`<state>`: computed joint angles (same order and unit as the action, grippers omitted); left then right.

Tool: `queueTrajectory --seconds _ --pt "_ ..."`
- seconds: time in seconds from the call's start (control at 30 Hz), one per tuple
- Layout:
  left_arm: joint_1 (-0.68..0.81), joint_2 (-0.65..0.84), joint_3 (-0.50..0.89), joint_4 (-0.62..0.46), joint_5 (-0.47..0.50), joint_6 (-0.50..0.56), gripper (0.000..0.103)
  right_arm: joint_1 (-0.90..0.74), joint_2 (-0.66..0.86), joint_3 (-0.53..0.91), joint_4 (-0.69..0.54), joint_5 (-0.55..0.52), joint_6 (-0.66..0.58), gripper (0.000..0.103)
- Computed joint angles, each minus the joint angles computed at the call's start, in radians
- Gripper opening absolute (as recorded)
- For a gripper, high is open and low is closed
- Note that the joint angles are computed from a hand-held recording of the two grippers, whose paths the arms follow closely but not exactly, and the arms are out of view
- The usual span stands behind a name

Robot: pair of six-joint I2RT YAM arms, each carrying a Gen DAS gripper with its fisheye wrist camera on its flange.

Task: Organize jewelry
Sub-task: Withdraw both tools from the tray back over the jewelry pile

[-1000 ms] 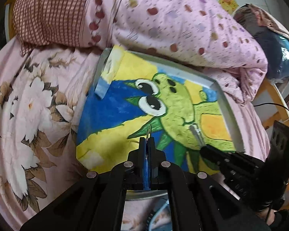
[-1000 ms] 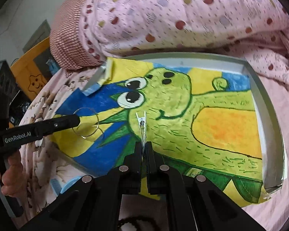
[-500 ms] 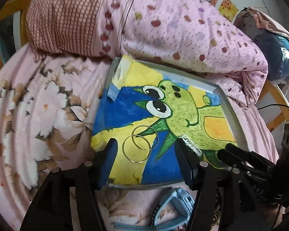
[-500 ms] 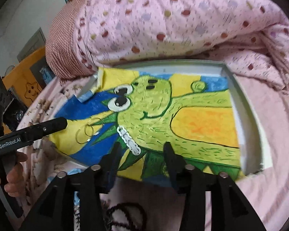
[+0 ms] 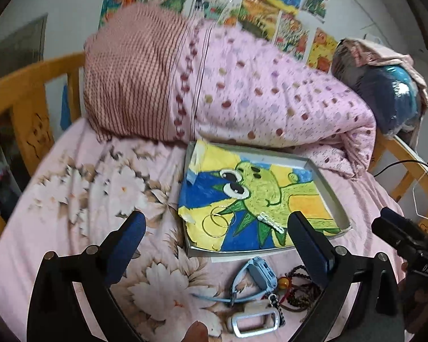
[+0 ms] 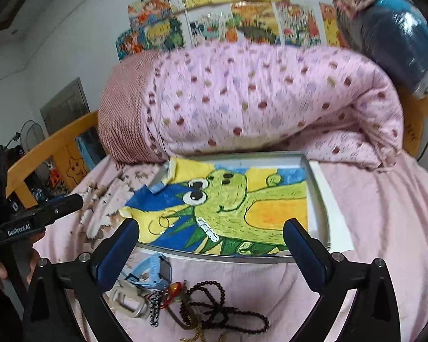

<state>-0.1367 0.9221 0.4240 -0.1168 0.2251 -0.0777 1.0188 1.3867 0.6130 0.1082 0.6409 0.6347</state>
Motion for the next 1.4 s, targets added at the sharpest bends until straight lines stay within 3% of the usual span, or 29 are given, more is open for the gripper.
queueTrajectory --seconds 0.23,0.37,0.57,0.73,0.83,0.93,1.0,1.2,1.4 --pt "0.026 -0.316 -0.037 -0.226 0.034 0.040 0.097 0.211 -0.092 0.036 -0.184 0.198 0.047 0.103" --pt "0.095 -0.451 -0.028 -0.370 0.108 0.093 0.097 0.299 -0.117 0.068 -0.340 0.227 0.111 0.103" --pt "0.228 -0.597 -0.006 -0.605 0.235 0.191 0.097 0.423 -0.101 0.123 -0.621 0.231 0.310 0.103" --pt "0.195 -0.692 0.001 -0.753 0.205 0.172 0.097 0.498 -0.068 0.121 -0.732 0.197 0.482 0.103" --pt "0.032 -0.749 -0.008 -0.800 0.067 0.089 0.097 0.522 -0.049 0.105 -0.741 0.176 0.536 0.103" --pt "-0.180 -0.732 -0.027 -0.801 -0.100 -0.016 0.097 0.516 -0.040 0.085 -0.724 0.145 0.544 0.103" --pt "-0.231 -0.697 -0.046 -0.789 -0.130 -0.045 0.097 0.510 -0.028 0.073 -0.716 0.125 0.540 0.103" --pt "-0.252 -0.540 -0.108 -0.668 -0.096 -0.053 0.097 0.441 -0.014 0.002 -0.613 0.033 0.465 0.103" --pt "-0.318 -0.304 -0.163 -0.444 -0.114 -0.074 0.097 0.339 0.046 -0.058 -0.448 -0.059 0.313 0.103"
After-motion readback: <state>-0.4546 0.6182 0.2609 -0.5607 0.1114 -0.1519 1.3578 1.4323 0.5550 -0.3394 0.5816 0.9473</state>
